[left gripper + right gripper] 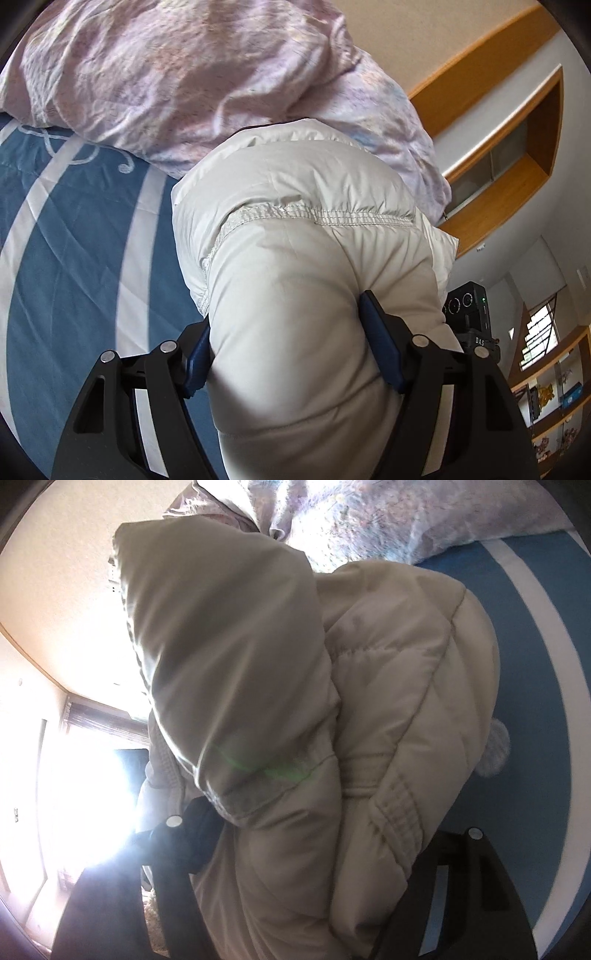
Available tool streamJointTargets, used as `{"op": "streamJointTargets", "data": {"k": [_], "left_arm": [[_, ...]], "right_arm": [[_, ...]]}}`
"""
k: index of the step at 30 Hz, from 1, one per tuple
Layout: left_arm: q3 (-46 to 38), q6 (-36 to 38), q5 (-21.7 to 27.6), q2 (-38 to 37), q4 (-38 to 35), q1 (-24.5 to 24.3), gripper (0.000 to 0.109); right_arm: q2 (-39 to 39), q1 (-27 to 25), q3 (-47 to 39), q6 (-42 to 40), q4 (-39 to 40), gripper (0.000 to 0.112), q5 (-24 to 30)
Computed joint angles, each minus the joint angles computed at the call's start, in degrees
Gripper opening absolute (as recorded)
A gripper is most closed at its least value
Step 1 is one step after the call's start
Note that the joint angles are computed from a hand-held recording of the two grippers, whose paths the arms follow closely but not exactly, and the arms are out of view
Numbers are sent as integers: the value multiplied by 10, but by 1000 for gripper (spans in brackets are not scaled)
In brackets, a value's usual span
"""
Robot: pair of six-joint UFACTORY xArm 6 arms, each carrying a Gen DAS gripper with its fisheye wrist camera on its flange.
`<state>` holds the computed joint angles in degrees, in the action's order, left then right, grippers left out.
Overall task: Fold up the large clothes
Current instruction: 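Press the rolled jacket down with the left tool while the right tool pushes its hood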
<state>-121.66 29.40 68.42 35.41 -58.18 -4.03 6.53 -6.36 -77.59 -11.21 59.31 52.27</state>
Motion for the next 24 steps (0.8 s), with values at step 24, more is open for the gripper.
{"op": "streamJointTargets", "data": {"k": [24], "left_arm": [[8,41,-85,17,37,-8,73]], "right_arm": [[-11,20,36,6,19,70,-61]]}}
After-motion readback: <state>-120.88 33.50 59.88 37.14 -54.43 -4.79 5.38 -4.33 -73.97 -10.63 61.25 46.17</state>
